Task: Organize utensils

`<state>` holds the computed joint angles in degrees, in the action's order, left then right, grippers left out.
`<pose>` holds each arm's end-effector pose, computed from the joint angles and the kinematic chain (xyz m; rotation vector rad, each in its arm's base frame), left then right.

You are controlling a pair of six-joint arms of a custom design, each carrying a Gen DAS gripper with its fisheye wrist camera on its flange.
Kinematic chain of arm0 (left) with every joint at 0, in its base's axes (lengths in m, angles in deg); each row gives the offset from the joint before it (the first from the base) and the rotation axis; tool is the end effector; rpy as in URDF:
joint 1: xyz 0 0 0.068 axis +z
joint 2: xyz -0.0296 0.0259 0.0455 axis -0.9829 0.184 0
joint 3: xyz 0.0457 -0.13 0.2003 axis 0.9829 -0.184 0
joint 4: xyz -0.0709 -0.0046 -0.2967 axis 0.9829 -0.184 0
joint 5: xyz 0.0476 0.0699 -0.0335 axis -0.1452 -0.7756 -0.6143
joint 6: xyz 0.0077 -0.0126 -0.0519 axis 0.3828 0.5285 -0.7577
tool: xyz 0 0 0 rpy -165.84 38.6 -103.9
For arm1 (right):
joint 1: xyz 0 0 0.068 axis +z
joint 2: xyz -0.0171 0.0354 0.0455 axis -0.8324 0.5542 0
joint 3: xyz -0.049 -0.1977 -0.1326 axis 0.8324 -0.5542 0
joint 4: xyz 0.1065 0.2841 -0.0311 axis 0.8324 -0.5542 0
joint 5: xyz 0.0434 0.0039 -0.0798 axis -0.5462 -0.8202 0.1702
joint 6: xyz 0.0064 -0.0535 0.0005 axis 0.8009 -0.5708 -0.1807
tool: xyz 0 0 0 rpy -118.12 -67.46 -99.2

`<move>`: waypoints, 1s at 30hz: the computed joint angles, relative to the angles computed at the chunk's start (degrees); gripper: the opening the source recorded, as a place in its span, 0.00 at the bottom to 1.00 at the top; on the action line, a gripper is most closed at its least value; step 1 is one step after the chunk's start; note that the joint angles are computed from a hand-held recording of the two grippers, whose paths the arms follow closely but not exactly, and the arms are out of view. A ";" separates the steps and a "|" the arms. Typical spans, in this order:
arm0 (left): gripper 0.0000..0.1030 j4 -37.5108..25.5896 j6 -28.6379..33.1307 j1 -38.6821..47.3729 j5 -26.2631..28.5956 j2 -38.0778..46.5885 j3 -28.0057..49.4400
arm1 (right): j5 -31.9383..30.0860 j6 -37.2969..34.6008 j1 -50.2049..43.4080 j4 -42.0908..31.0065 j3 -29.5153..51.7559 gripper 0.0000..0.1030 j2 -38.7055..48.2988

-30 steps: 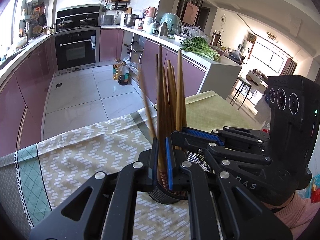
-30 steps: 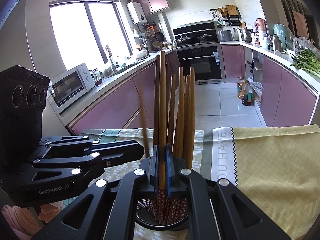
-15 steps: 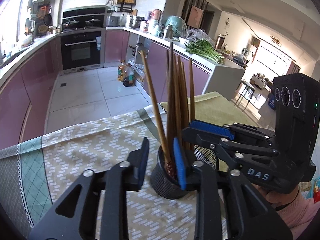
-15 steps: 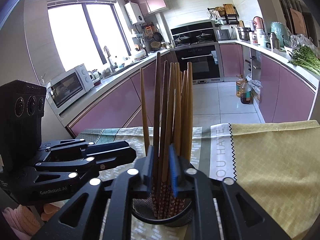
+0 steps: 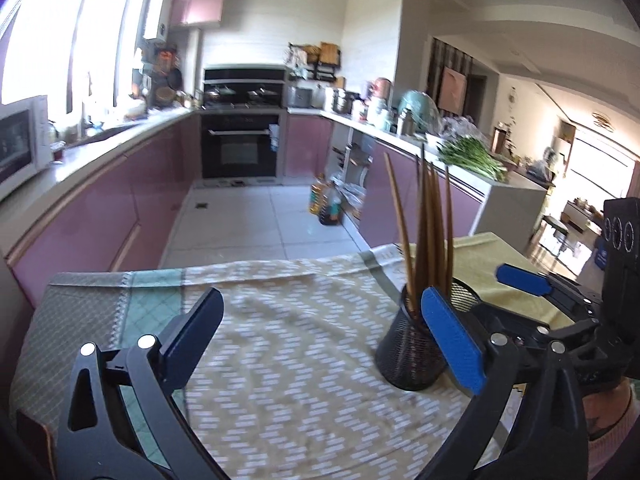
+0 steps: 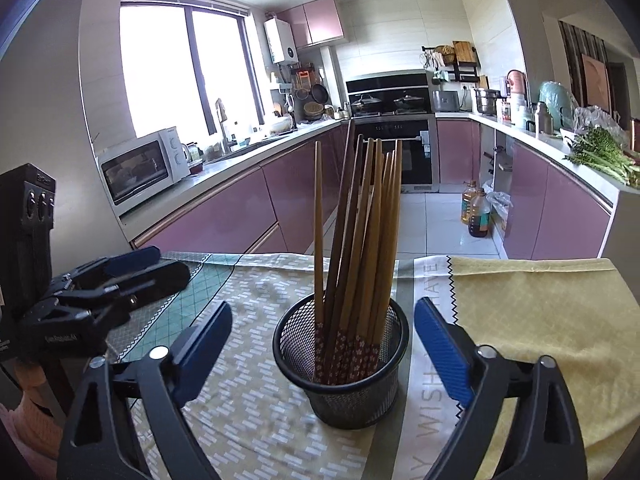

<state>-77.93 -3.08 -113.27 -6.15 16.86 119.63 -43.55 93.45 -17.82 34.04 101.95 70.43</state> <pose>0.2905 -0.2025 0.3383 0.7062 1.9608 -0.5487 0.1570 0.0982 0.3199 0.2571 2.0294 0.0992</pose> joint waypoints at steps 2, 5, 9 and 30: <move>0.95 1.60 0.20 0.29 -1.63 -2.69 -2.73 | 2.80 1.13 2.59 -0.28 -0.54 0.93 -0.32; 0.95 3.25 -0.22 0.32 -3.76 -7.53 -7.07 | 7.35 3.30 6.17 -1.28 -0.67 0.93 -0.12; 0.95 3.41 -1.07 0.56 -5.30 -12.88 -11.28 | 14.68 6.17 11.66 -2.52 -0.81 0.93 0.14; 0.95 5.41 -2.21 -0.38 -11.64 -29.18 -22.63 | 31.75 18.71 24.87 -10.42 1.23 0.93 6.14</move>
